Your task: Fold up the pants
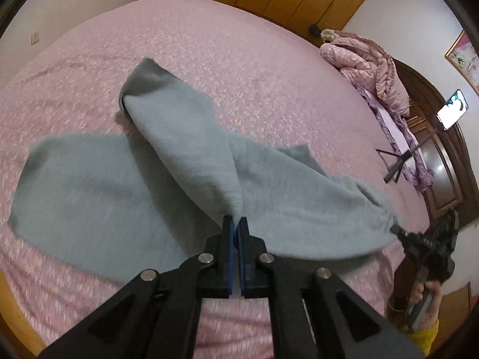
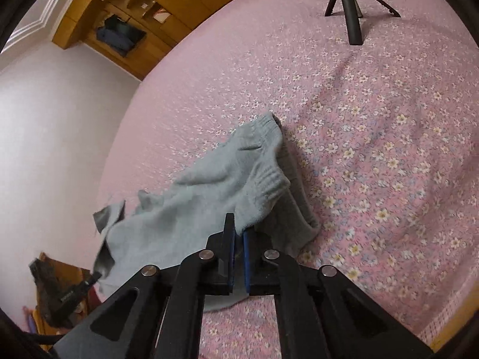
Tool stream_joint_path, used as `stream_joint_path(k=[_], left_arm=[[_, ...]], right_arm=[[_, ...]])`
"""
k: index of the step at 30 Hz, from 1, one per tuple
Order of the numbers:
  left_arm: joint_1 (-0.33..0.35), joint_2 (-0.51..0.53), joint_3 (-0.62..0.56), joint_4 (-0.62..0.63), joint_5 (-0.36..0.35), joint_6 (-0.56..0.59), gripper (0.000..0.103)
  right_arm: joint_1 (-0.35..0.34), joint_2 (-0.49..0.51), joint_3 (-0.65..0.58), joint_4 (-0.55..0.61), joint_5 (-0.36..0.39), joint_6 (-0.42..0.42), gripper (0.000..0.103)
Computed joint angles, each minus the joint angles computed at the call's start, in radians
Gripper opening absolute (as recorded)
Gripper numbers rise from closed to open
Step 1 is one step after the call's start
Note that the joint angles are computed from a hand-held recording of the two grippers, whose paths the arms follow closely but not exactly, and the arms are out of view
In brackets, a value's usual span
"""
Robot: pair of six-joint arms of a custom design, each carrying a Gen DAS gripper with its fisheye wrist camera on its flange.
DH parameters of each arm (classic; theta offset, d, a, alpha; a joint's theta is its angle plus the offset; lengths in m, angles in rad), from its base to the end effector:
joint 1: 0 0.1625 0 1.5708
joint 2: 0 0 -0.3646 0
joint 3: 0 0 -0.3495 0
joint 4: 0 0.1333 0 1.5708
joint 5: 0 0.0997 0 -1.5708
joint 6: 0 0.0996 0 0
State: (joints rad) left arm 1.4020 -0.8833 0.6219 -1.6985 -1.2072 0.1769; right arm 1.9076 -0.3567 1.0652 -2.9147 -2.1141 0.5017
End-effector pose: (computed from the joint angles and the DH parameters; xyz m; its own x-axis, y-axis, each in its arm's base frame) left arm 0.0493 -0.7150 0.4863 -0.9019 0.1842 -0.3907 0.3191 0.8936 -0.3155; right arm 0.3211 -0.6694 0.0529 -0.9252 0.3712 0.0794 0.2041 0.6628 -0.7205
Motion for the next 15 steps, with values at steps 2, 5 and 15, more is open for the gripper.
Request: stream_joint_path(k=[2,5,15], left_arm=[[0.01,-0.021,0.016,0.037,-0.015,-0.02,0.002],[0.025,-0.031,0.045,0.072,-0.004,-0.038,0.002],[0.054,0.057,-0.067,0.219,0.037,-0.105,0.003]], right_arm=[[0.001,-0.007,0.015,0.01,-0.011,0.003,0.006],[-0.009,-0.006,0.026,0.052,-0.017,0.026,0.006],[-0.017,0.074,-0.093,0.198,-0.065,0.064,0.006]])
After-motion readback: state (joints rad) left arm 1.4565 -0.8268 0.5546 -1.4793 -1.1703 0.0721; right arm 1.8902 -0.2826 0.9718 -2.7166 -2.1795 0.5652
